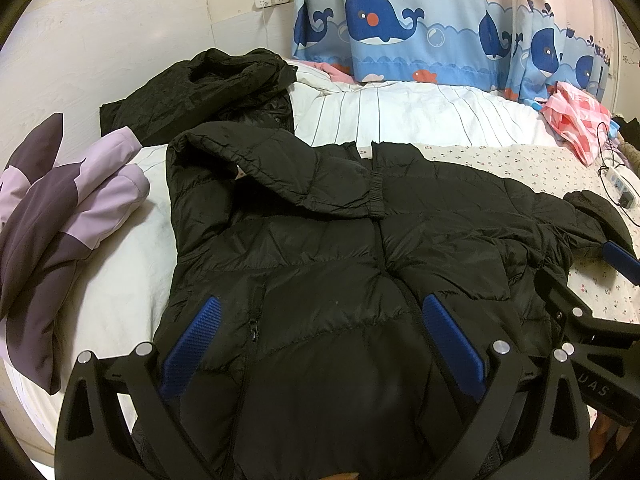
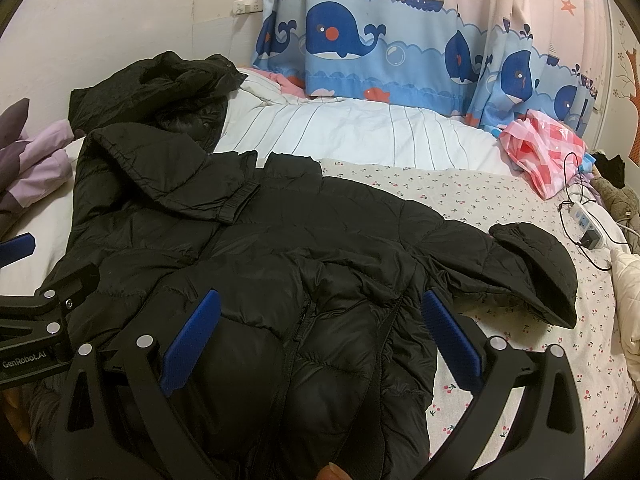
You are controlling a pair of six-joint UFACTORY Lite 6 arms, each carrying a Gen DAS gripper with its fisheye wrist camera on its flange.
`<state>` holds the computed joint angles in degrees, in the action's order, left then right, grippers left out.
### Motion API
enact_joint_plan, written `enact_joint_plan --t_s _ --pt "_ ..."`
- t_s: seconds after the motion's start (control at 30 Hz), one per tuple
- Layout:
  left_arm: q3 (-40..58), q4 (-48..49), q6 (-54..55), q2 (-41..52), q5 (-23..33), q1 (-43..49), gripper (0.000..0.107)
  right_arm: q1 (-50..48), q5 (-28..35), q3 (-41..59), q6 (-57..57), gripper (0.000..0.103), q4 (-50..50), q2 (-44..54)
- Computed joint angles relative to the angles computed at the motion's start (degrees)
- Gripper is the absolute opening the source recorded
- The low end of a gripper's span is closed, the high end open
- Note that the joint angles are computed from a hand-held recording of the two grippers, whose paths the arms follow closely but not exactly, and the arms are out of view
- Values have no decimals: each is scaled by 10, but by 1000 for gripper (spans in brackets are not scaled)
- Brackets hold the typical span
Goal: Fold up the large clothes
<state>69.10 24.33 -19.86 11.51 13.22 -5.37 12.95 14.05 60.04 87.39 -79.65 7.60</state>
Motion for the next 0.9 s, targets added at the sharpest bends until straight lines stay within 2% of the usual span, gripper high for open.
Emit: enact_joint_plan --t_s 0.9 --pt "-1 4 -4 -1 0 -1 97 1 1 2 -7 97 7 1"
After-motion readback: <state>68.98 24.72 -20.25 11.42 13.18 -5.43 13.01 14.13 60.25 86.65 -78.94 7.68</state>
